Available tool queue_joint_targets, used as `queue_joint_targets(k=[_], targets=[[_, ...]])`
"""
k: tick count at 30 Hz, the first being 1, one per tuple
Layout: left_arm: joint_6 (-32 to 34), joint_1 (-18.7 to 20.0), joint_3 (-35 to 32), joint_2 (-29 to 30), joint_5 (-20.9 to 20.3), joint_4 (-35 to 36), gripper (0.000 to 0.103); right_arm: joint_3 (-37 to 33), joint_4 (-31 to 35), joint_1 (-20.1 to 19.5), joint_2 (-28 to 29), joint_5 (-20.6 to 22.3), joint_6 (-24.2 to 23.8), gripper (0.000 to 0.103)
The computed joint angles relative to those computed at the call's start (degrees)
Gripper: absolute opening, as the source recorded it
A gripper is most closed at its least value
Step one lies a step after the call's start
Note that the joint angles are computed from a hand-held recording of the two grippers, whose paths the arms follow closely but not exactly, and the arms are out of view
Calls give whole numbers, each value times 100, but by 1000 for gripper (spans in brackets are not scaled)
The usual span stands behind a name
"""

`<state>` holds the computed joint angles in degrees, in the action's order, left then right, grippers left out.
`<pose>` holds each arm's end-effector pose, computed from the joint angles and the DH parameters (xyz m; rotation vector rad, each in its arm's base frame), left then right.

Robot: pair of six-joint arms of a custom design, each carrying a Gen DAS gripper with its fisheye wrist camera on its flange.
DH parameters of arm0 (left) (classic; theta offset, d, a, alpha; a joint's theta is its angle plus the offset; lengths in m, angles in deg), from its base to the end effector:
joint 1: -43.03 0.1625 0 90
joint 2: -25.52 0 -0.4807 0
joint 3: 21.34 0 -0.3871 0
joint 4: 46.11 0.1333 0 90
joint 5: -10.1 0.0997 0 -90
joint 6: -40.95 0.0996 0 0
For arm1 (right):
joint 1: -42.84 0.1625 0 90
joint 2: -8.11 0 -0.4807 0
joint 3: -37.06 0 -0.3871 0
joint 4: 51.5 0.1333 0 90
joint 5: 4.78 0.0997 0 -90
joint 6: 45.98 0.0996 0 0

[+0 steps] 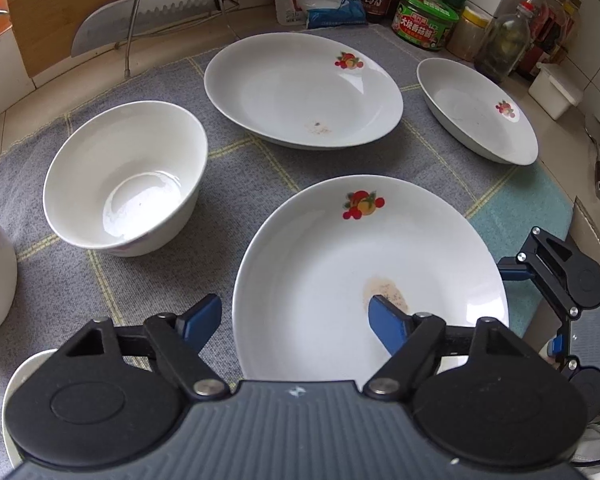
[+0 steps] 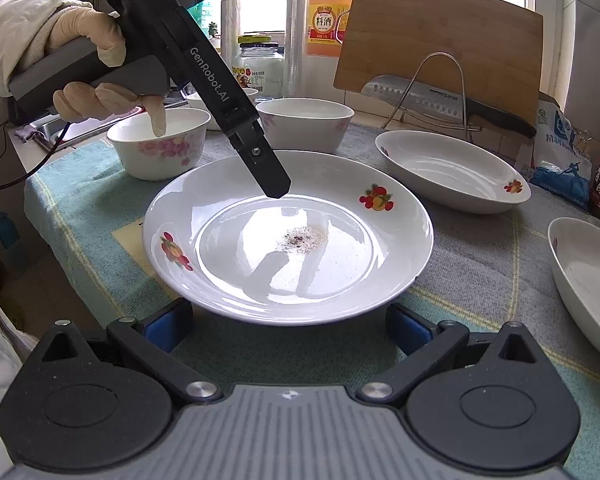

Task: Organize plates and bowls
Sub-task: 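Reach the left tool to the large stained plate and grip its rim, then lift the large plate with the left tool toward the placed plate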

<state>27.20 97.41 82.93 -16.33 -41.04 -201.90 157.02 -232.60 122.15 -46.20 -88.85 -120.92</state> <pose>-0.2144 -0.6354 0.0685 0.4513 2.4734 -0.4376 0.0349 -0.5893 0.1536 1.5486 -2.4033 0.5742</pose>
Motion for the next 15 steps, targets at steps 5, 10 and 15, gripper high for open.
queue_joint_targets(k=[5,10,15], targets=[[-111,131,-261,18,-251,414,72,-39,91,-29,6,97,-92,103],[-104,225,-510,57,-511,744,67,-89,101,-25,49,145,-105,103],[-61,272,-702,117,-585,1013,64,-111,141,-25,56,155,-126,103]])
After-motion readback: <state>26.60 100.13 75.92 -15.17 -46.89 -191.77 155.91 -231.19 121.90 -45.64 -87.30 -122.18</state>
